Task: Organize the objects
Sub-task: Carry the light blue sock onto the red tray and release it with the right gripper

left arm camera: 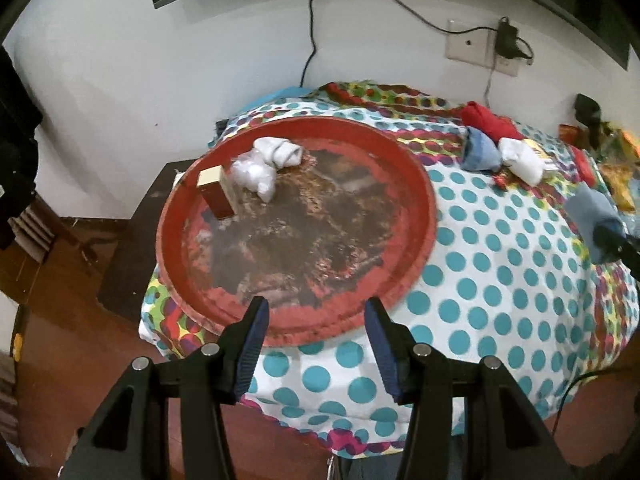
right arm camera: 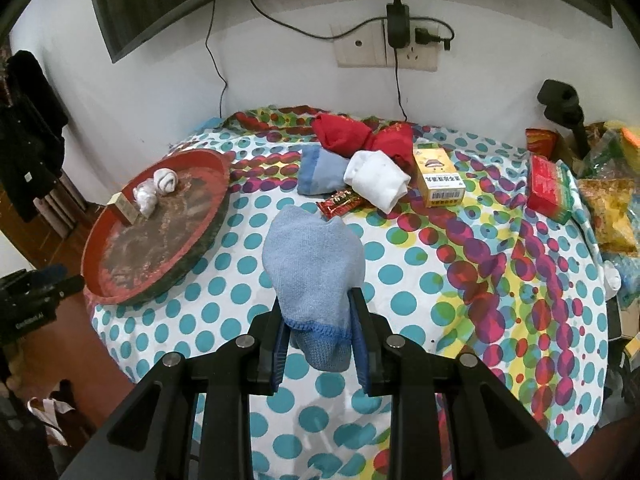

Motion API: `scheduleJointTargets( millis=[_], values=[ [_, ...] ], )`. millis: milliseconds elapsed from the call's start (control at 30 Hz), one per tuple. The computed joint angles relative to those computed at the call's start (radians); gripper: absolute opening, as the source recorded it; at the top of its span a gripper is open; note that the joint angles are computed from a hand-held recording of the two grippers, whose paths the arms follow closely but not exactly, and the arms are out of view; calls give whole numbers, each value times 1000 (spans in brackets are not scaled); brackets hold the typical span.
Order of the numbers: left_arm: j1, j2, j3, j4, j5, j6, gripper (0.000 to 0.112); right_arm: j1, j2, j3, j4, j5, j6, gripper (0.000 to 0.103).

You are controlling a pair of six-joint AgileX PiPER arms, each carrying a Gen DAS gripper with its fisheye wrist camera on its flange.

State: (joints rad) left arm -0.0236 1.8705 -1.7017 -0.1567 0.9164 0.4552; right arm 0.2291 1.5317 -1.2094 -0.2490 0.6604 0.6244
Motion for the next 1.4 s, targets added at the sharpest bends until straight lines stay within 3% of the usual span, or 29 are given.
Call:
scheduleJointTargets(
  millis=[167, 400, 900, 1133, 1400],
  values=[
    [30, -38, 71, -72, -30, 69, 51, 58, -27, 2, -105, 39, 113, 26],
    [62, -51, 98, -132, -36, 137, 51, 86, -22, -21, -122, 55, 164, 26],
    [95, 21, 43, -164, 8, 132, 51, 103, 112, -145, -61, 50, 90, 26],
    [102, 34, 33, -148, 4, 114, 51, 111, 249, -338, 6, 98, -32, 26],
    [112, 57, 8, -145, 20, 108, 51, 129, 481, -721, 106, 246, -187, 26]
  ],
)
